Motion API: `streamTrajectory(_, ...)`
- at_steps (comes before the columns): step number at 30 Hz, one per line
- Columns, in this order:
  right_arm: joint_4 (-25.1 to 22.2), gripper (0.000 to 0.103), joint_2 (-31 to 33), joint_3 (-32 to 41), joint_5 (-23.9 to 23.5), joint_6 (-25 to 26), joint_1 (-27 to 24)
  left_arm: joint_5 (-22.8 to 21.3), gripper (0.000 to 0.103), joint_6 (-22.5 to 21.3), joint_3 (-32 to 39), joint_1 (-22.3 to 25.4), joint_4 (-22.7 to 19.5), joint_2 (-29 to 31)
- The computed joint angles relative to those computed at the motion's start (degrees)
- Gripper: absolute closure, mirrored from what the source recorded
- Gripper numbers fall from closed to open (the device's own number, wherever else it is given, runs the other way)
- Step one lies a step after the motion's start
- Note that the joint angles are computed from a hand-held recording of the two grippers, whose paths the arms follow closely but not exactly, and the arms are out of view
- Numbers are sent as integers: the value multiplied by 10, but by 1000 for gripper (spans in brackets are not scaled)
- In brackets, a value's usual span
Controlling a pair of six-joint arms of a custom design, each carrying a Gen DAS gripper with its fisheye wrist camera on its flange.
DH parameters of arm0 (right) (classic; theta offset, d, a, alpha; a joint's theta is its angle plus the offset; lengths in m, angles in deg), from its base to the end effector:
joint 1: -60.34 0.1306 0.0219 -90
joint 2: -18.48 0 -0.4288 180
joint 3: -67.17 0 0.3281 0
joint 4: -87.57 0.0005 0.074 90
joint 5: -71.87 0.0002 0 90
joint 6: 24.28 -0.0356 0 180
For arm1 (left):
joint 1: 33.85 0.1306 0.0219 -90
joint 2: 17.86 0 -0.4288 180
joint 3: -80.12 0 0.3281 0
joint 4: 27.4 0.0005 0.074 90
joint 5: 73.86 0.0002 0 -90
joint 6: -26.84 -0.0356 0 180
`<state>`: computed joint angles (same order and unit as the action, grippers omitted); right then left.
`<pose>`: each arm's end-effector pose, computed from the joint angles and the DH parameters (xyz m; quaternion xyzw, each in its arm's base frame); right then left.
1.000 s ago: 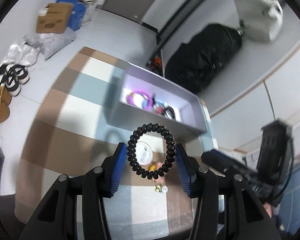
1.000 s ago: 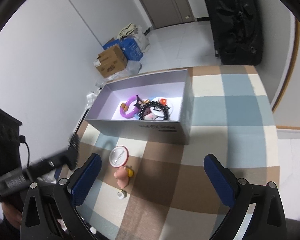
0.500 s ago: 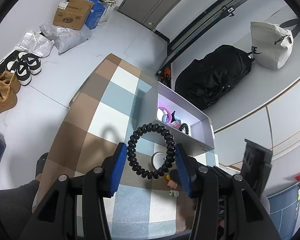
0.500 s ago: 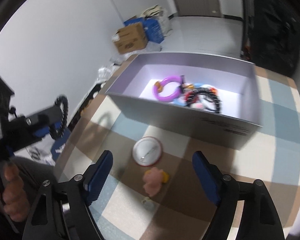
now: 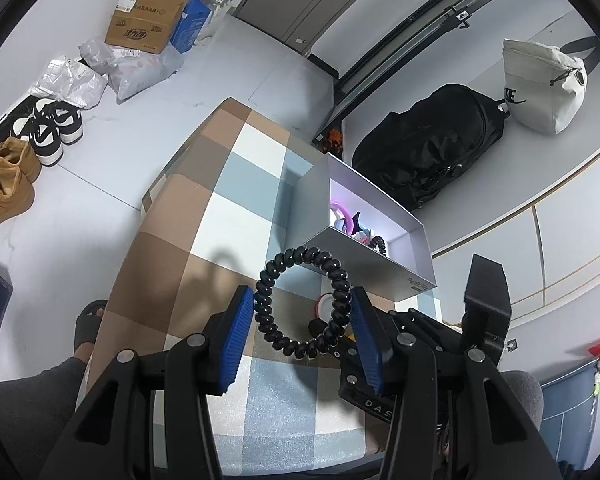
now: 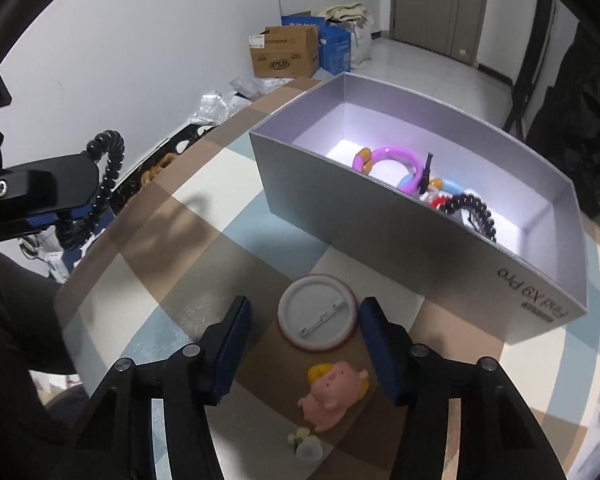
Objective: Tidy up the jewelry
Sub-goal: 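Lift the second bracelet with the left tool while the right tool grasps the red-rimmed white badge, then lower the bracelet into the white box with the left tool while the right tool releases the badge there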
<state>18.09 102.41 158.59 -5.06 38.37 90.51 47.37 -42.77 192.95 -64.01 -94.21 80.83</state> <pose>0.3092 0.1699 0.5037 0.0038 0.9644 0.0189 0.2639 0.3951 -0.2515 0.5515 0.1635 0.9018 -0.3622 0.1698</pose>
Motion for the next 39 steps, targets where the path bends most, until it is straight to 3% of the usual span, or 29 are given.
streamTrajectory(3, -9, 61, 5, 6, 13, 14, 5, 3, 60, -1, 1, 1, -3, 2)
streamTrajectory(14, 9, 61, -6, 2, 0, 4, 3, -19, 60, -17, 3, -10, -4, 0)
streamTrajectory(25, 45, 61, -43, 4, -45, -27, -25, -52, 60, -12, 21, -34, -4, 11)
streamTrajectory(39, 74, 61, -85, 20, -61, -48, -63, -70, 60, -4, 89, -76, -4, 45)
